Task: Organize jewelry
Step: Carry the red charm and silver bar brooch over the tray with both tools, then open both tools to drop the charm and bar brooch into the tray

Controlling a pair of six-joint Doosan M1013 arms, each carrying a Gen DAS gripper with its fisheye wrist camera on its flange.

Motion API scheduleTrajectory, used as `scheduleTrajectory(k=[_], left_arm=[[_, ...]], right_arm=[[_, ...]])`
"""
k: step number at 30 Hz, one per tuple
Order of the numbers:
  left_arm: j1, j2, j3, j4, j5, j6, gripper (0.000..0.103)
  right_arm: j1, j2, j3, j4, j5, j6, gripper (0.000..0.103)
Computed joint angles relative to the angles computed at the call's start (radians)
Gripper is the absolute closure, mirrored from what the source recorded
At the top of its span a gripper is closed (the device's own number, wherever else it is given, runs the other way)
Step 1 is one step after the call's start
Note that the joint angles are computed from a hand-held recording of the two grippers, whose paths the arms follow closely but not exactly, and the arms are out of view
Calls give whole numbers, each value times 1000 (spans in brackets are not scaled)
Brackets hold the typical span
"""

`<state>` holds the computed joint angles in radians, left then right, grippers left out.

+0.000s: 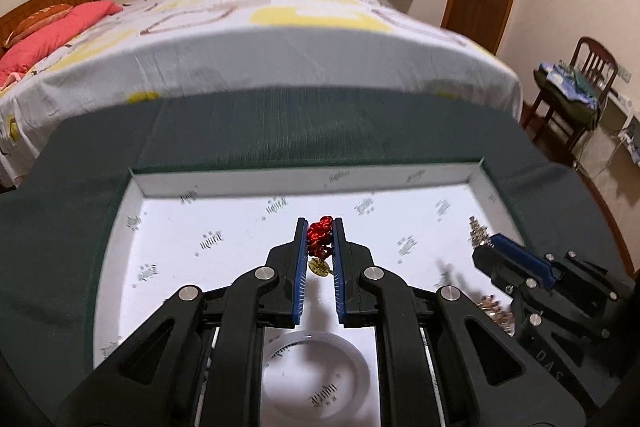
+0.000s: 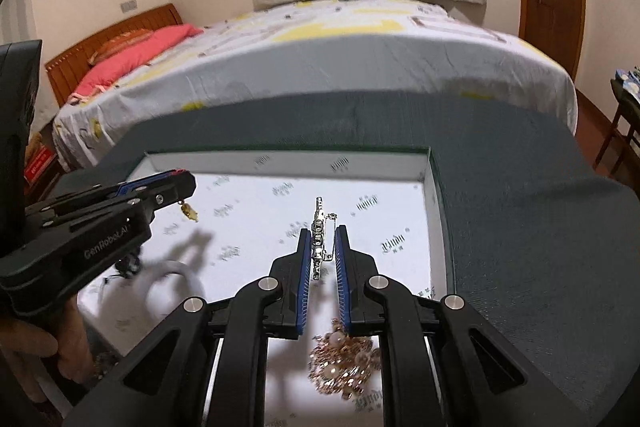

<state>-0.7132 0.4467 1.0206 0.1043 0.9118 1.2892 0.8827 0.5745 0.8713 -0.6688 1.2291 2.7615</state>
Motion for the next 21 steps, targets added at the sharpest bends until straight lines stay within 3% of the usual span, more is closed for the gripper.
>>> scheduleTrajectory(k=[13, 16, 18, 20, 21], left_arm=[[7, 37, -42, -12, 97, 37, 89], [8, 42, -50, -17, 112, 43, 83], [8, 39, -47, -15, 108, 37, 66], [6, 32, -38, -4, 90, 28, 51], [6, 28, -33, 0, 81, 25, 51]], right_arm=[[-21, 29, -41, 75, 48, -56, 90], [-21, 31, -46, 77, 54, -59, 90], [-22, 30, -45, 80, 51, -57, 87], [-20, 29, -45, 74, 48, -53, 77], [-19, 29, -45, 66, 47, -50, 69]])
